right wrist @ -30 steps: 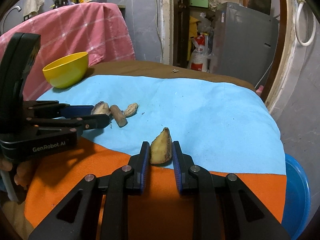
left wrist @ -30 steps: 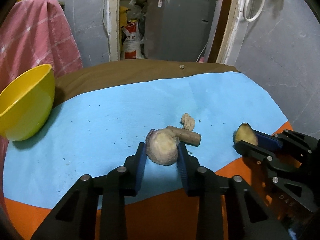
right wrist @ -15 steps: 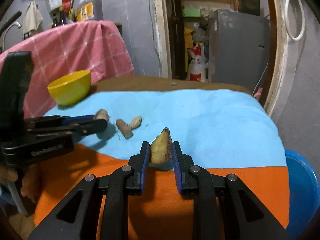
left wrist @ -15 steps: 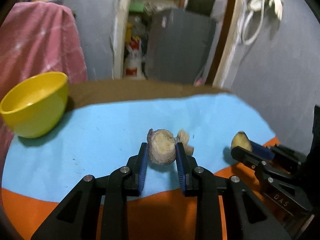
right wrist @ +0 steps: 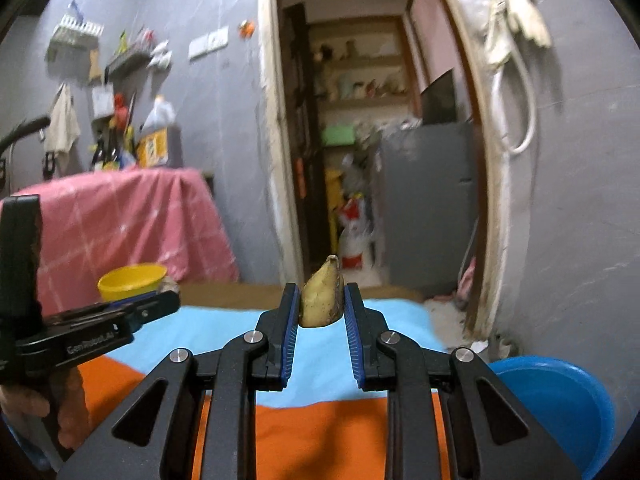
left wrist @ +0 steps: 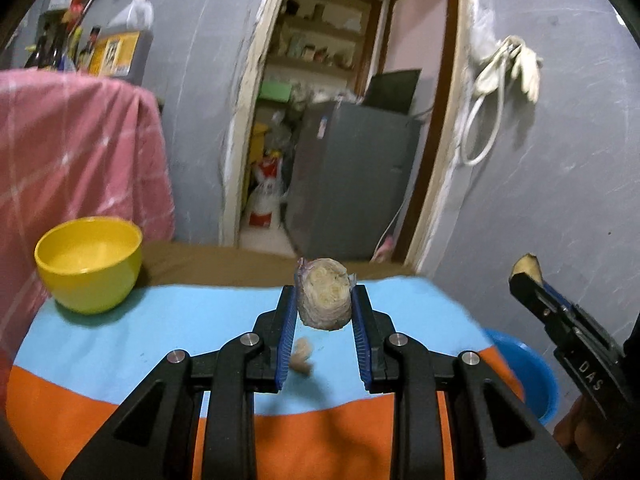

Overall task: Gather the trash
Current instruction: 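Grasp the brown shell with the right tool while the left grasps the pale lump, then carry the shell and lump over the blue bucket and open both tools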

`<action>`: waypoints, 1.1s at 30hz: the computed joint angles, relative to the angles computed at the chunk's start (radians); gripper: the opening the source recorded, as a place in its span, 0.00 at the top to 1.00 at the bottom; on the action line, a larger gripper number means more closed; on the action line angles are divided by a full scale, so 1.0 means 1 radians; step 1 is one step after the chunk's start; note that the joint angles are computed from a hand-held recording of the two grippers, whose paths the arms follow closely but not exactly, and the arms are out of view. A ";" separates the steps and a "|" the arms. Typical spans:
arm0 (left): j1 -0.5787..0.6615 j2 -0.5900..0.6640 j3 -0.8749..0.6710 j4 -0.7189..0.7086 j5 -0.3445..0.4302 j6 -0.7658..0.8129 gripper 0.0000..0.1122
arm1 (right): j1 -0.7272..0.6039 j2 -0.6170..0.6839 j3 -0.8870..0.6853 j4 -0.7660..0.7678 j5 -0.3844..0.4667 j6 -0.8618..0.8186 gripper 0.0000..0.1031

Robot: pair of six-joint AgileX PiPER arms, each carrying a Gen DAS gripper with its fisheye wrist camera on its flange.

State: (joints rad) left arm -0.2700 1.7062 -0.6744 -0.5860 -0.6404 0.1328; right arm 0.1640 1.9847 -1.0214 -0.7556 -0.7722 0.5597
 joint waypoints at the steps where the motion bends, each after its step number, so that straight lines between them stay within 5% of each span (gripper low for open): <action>1: -0.012 -0.001 -0.007 -0.008 -0.007 0.007 0.79 | -0.014 -0.004 0.008 0.013 -0.018 -0.005 0.80; 8: -0.112 0.021 -0.104 -0.039 -0.002 0.067 0.79 | -0.094 -0.034 0.076 0.156 -0.115 -0.093 0.80; 15: -0.185 0.115 -0.247 -0.030 0.067 0.100 0.79 | -0.178 -0.044 0.100 0.216 -0.123 -0.143 0.80; 28: -0.227 0.335 -0.569 -0.116 0.379 0.242 0.79 | -0.290 0.012 -0.035 0.102 0.109 0.103 0.79; 33: -0.225 0.420 -0.681 -0.338 0.473 0.466 0.79 | -0.310 0.047 -0.103 -0.012 0.187 0.242 0.79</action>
State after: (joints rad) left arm -0.4951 2.1263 -1.3553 -0.9235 -0.1671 0.5984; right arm -0.1463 2.0313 -1.1243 -0.7675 -0.5855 0.8018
